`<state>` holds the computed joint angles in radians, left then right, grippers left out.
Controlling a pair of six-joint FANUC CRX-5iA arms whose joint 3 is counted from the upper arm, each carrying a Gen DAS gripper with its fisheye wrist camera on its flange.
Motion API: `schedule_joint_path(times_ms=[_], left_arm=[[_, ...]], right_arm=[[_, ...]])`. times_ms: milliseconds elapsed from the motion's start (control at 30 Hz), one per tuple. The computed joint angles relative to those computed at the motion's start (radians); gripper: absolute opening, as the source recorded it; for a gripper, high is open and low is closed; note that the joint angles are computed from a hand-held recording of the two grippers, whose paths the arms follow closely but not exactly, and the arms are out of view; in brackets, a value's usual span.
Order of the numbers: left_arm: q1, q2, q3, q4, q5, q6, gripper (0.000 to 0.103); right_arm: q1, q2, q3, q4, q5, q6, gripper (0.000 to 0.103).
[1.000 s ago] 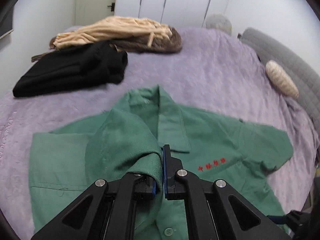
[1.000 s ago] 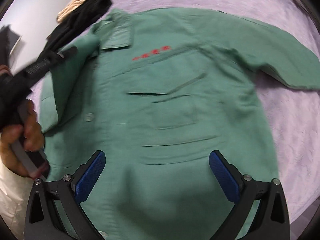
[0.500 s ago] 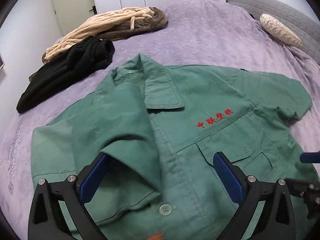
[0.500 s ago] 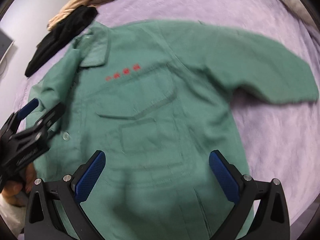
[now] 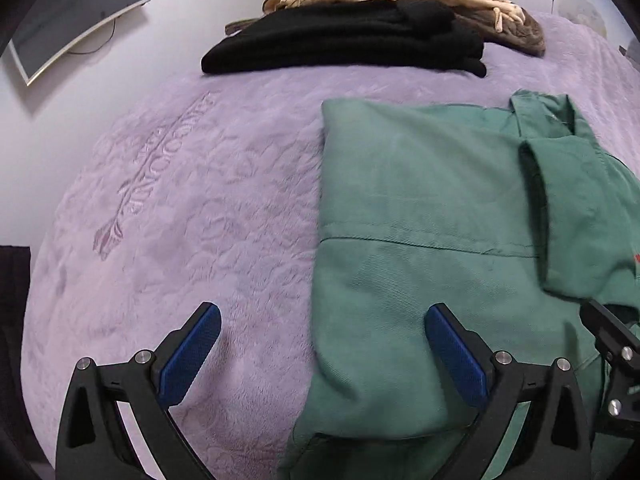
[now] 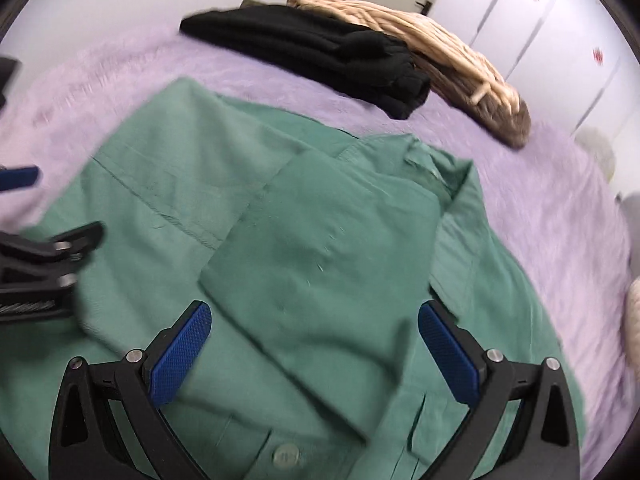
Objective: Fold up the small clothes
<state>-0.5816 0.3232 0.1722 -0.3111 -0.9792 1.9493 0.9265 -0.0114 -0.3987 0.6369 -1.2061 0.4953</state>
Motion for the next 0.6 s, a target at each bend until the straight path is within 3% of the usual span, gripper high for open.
schedule_joint_path(times_ms=[33,100,133,167,367,467,567,600], left_arm=[[0.004,-0.004,-0.018,-0.001,0.016,0.0,0.103],[0.003,-0.014,-0.044,-0.011,0.041,0.003,0.103],[0.002,-0.016,-0.049,-0.016,0.043,0.003,0.103],[0.002,-0.018,-0.052,-0.015,0.045,0.002,0.103],[0.022,-0.03,-0.072,0.03,0.061,-0.04,0.103],[0.031,-0.028,-0.074,0.054,0.063,-0.055,0.103],[0.048,-0.027,-0.078,0.099,0.056,-0.081,0.103],[0.055,-0.028,-0.079,0.116,0.051,-0.092,0.103]], right_arm=[[-0.007,0.04,0.015,0.007,-0.012,0.013,0.1],[-0.012,0.033,-0.009,0.036,0.029,-0.005,0.06],[-0.014,0.023,-0.011,0.035,0.031,-0.016,0.024],[-0.015,0.012,-0.016,0.052,0.014,-0.064,0.019],[-0.125,-0.322,-0.207,0.005,0.145,-0.619,0.015],[-0.205,-0.506,-0.342,-0.07,0.277,-0.844,0.019],[-0.242,-0.607,-0.405,-0.167,0.328,-0.927,0.058],[-0.233,-0.641,-0.432,-0.169,0.342,-0.969,0.062]])
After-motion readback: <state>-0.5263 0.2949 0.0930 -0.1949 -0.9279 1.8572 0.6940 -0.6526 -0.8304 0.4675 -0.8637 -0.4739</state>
